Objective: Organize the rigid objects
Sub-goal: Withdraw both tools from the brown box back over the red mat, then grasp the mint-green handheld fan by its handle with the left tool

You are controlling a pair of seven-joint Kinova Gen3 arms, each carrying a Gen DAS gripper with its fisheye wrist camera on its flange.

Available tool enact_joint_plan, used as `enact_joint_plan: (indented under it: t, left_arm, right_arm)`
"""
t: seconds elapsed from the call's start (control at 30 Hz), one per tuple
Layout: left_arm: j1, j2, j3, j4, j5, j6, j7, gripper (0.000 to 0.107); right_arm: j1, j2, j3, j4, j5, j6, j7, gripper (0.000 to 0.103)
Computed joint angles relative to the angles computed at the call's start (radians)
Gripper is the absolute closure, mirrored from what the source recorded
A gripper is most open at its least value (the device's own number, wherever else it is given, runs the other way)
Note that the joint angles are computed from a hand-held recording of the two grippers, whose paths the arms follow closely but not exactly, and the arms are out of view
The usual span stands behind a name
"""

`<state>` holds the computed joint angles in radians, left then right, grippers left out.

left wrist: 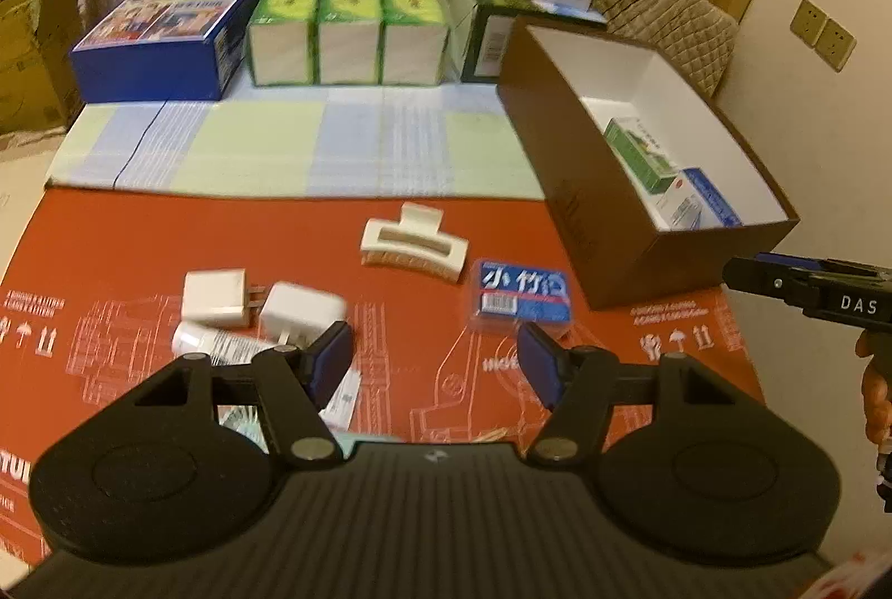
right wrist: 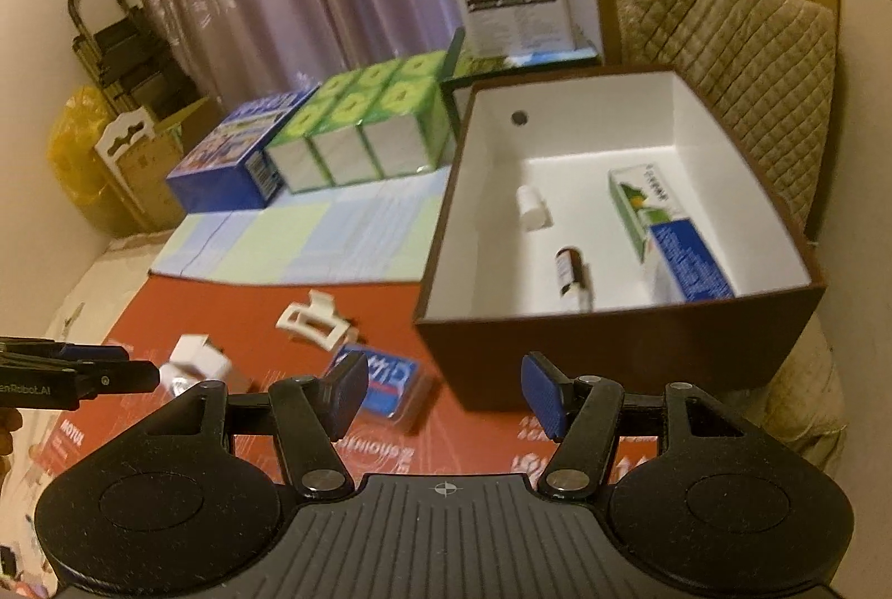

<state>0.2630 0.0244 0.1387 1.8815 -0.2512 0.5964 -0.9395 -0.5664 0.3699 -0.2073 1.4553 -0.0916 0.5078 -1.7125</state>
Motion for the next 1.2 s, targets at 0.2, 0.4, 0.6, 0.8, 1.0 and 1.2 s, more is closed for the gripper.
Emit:
enact_joint_plan:
  t: [0.2,0.4,0.6,0.8,1.0,1.2]
  left_arm:
    - [0.002,-0.014,0.003,0.043,-0.035,0.019,0.057,0.046]
    - [0.013,-0.012,0.015,0.093,-0.079,0.031,0.126,0.046]
    - [0.047,0.004,0.027,0.145,-0.181,0.006,0.236,0.046]
    - [0.101,0.046,0.020,0.173,-0.345,-0.030,0.375,0.046]
    - [0.188,0.126,-0.019,0.161,-0.507,-0.026,0.487,0.046]
    - [0.276,0.210,-0.065,0.132,-0.663,0.010,0.572,0.047]
  right_arm:
    - [-0.016,0.009,-0.009,0.010,-0.007,0.010,-0.004,0.045]
    - [-0.035,0.028,-0.015,0.005,-0.008,0.042,-0.003,0.045]
    - [-0.048,0.050,-0.016,-0.001,-0.009,0.077,0.000,0.045]
    - [-0.052,0.065,-0.009,0.000,-0.008,0.099,-0.003,0.045]
    - [-0.050,0.068,0.001,0.006,-0.003,0.115,-0.018,0.045]
    - [-0.042,0.066,0.005,0.021,0.000,0.125,-0.033,0.045]
